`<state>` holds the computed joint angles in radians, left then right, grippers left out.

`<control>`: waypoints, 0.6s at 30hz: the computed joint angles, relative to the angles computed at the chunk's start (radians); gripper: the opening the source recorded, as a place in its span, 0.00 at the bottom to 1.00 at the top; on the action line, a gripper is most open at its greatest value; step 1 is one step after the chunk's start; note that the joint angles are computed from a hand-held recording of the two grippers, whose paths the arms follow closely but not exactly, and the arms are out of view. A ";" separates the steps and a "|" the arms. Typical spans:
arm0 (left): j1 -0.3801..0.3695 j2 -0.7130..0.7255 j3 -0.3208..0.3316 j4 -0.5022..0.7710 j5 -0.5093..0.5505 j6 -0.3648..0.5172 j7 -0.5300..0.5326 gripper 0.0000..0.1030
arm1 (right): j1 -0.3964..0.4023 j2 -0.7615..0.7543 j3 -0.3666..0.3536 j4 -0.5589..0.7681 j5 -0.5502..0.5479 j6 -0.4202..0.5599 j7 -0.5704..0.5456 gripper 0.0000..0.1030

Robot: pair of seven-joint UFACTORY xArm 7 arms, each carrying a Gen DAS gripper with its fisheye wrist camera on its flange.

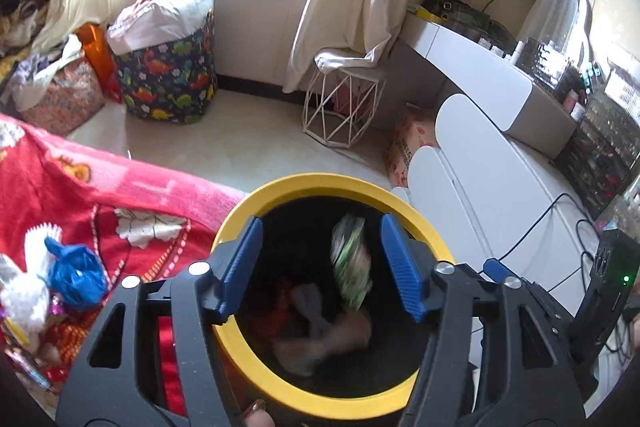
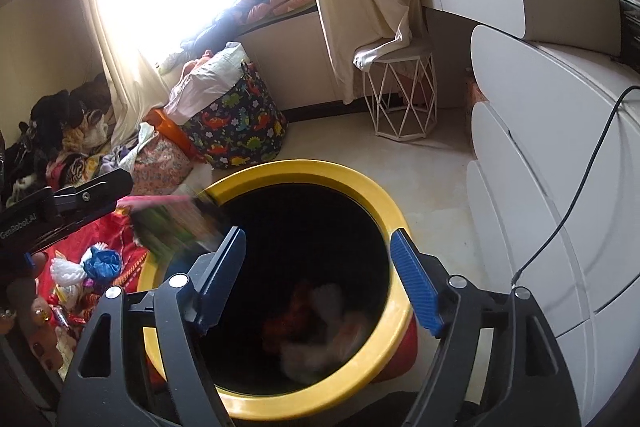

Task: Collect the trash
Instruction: 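Open both tools to drop the wrapper and printed bag into the bin, then move both open tools back over the remaining trash on the bedspread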

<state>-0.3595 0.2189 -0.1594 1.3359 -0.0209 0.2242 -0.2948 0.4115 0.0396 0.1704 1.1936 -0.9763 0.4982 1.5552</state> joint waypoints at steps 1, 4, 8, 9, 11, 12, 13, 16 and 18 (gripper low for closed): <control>-0.002 -0.009 0.005 -0.013 0.001 -0.002 -0.013 0.57 | 0.000 -0.010 0.001 -0.007 0.008 0.004 -0.008 0.72; -0.010 -0.033 0.017 -0.042 0.019 -0.007 -0.052 0.73 | -0.005 -0.032 0.007 -0.024 0.037 0.009 -0.014 0.75; -0.030 -0.085 0.052 -0.097 0.107 -0.029 -0.176 0.89 | -0.015 -0.044 0.019 -0.027 0.065 -0.007 -0.051 0.81; -0.032 -0.099 0.058 -0.111 0.133 -0.035 -0.209 0.89 | -0.017 -0.045 0.022 -0.026 0.069 -0.012 -0.061 0.81; -0.038 -0.131 0.079 -0.137 0.231 -0.038 -0.307 0.89 | -0.018 -0.046 0.026 -0.022 0.076 -0.027 -0.074 0.82; -0.036 -0.142 0.082 -0.143 0.276 -0.035 -0.348 0.89 | -0.017 -0.045 0.028 -0.019 0.075 -0.033 -0.075 0.83; -0.030 -0.150 0.081 -0.147 0.310 -0.031 -0.381 0.89 | -0.017 -0.044 0.030 -0.016 0.075 -0.038 -0.076 0.83; -0.002 -0.197 0.075 -0.175 0.434 -0.019 -0.502 0.89 | -0.013 -0.040 0.033 -0.004 0.069 -0.064 -0.088 0.84; 0.027 -0.224 0.062 -0.194 0.494 -0.022 -0.567 0.89 | -0.009 -0.032 0.034 0.011 0.069 -0.077 -0.113 0.84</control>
